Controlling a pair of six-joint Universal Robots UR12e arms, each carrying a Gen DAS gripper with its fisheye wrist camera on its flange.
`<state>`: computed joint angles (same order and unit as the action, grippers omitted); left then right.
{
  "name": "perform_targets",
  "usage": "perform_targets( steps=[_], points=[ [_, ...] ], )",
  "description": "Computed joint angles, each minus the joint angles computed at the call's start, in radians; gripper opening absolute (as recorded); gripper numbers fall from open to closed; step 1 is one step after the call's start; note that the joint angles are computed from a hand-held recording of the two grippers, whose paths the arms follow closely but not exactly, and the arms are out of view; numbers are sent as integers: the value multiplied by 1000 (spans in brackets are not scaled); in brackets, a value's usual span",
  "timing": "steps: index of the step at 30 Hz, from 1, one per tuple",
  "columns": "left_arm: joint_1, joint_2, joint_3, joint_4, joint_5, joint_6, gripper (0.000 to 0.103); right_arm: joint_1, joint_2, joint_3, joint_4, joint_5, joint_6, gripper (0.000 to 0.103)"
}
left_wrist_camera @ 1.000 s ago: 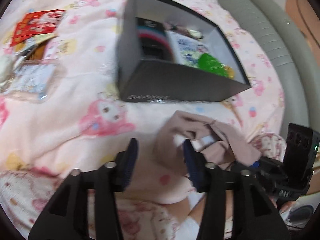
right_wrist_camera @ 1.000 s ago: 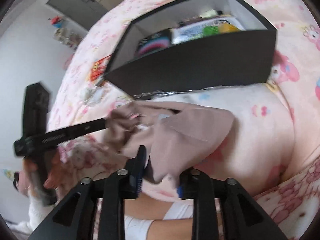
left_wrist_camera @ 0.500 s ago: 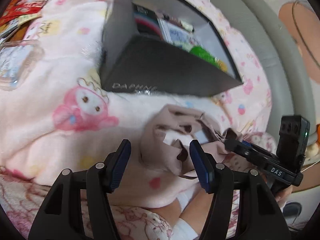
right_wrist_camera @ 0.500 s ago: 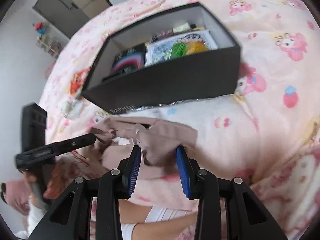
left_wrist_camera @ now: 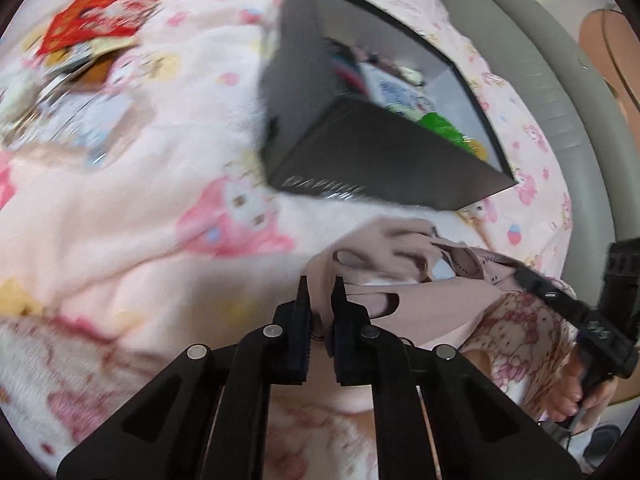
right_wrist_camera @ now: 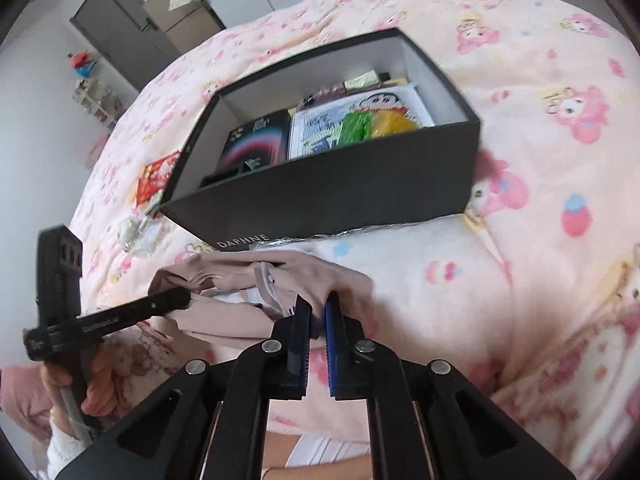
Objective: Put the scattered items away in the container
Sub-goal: 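Grasp the brown cloth with the right gripper while the left gripper pinches it too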
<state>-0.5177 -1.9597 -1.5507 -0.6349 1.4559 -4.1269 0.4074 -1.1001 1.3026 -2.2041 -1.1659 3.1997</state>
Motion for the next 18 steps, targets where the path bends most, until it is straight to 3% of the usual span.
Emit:
perform_targets(
  steps=[3,6,8,10,11,16,18],
  points=[
    [5,4,-15,23,14,-56,7,2,-17,13,-31,-62,9,5],
    [2,-2,-10,44,30,-58,8,-5,-19,11,-22,-98,43,6],
    [-1,4,-20,69,36,-53,19,-15,-20,15,-11,-28,38,6],
    [0,11,-45,124,24,-63,37,-13,-18,18,-1,17,27,6],
    [5,12,-53,146,5,-73,39,-11,-15,15,16,31,8,6],
    [-1,-17,-1,42,14,-59,43,17,21,-16,78,-7,19,7],
    [-3,-20,13,5,18,-50,44,21,40,-36,128,33,17,19]
  ],
)
